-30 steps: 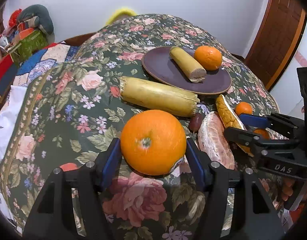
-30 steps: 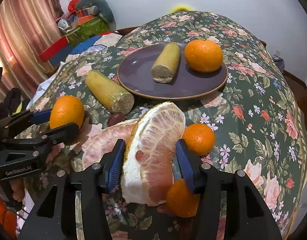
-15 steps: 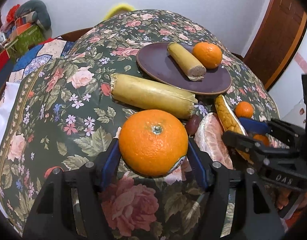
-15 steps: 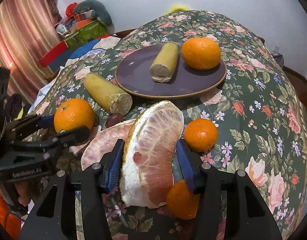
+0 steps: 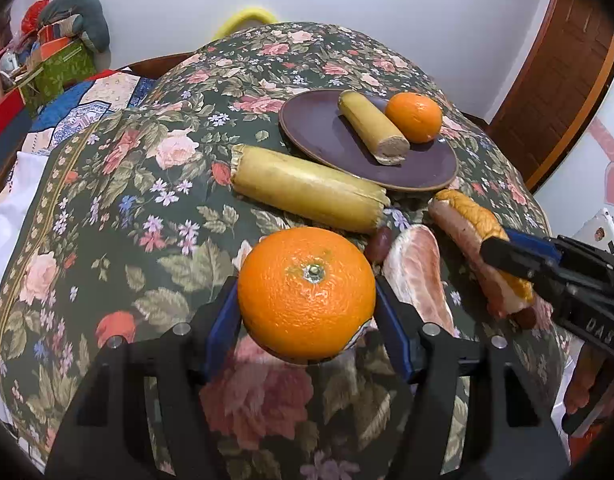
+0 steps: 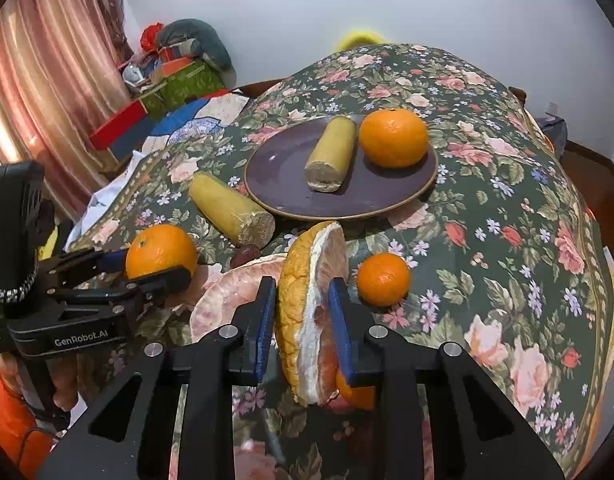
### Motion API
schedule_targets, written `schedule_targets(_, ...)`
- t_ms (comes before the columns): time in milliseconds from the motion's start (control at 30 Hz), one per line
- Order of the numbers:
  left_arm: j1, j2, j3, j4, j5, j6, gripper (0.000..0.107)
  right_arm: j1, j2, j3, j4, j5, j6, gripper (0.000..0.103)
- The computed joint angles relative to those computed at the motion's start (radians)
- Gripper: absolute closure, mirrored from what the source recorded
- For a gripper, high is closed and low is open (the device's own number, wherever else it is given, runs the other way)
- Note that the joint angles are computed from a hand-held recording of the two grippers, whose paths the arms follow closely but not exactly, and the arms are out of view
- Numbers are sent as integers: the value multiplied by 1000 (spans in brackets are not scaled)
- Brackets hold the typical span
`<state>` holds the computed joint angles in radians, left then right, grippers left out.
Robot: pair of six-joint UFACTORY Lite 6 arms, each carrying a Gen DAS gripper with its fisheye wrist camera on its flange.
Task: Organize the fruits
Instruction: 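Grasp and lift the pomelo segment with the right gripper while the left lifts the orange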
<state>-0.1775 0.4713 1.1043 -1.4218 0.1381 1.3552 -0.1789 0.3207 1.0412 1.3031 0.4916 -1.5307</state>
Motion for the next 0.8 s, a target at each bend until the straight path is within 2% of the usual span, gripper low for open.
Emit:
schedule_targets(133,-14,-70,-65,-99,-25,102,43,-24,-45,-43,17,22,-28,80)
schedule_targets(367,-26,-148,-97,-54,-30,47,43,-40,-127,-72,55,38,-70,80)
schedule_targets(800,-38,-53,158,464,-13,-472,43,-46,-54,116,56,67,-30,80)
